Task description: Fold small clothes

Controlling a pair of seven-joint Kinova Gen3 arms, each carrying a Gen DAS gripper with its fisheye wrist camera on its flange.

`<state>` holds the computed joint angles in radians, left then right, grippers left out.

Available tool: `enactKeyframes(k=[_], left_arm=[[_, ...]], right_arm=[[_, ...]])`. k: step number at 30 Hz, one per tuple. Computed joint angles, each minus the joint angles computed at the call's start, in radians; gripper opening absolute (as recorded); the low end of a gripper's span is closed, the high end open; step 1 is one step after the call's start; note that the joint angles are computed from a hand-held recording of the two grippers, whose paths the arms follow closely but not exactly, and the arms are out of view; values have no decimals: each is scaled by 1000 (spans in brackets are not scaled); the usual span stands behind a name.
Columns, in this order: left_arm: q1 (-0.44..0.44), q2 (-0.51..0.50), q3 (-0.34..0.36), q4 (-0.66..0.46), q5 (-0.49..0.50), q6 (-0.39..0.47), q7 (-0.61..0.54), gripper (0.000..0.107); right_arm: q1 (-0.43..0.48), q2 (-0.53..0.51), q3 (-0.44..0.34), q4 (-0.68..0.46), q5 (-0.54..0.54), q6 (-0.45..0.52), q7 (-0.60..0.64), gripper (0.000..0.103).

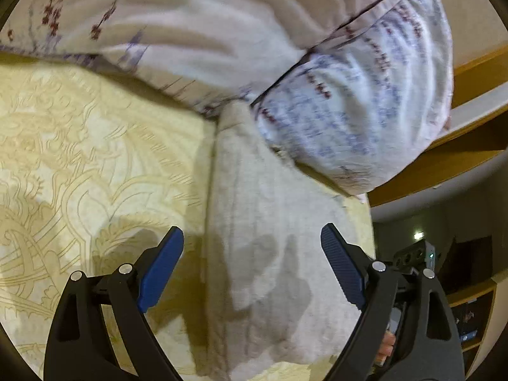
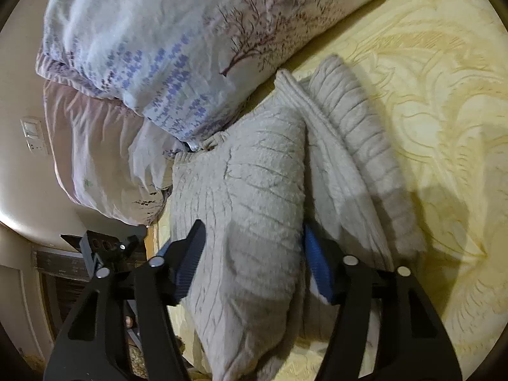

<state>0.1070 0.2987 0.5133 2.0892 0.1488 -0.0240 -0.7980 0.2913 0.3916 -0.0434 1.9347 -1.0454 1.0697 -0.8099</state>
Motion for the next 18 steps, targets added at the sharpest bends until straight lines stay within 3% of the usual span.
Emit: enactKeyframes(k=[4, 6, 10, 18], left_arm=[[-1, 39, 3, -32, -4, 48, -30, 89], [-1, 59, 11, -51, 6, 66, -57, 89], [-7, 85, 32, -68, 38, 70, -107, 89], [82, 86, -47, -109, 73, 78, -145, 89]], right_arm=[[-9, 32, -8, -17, -16, -19, -14, 39], [-11, 33, -13, -19, -15, -34, -7, 20], [-38, -46, -21, 10, -18, -120, 71, 16], [-109, -177, -5, 29, 20, -253, 115, 14]])
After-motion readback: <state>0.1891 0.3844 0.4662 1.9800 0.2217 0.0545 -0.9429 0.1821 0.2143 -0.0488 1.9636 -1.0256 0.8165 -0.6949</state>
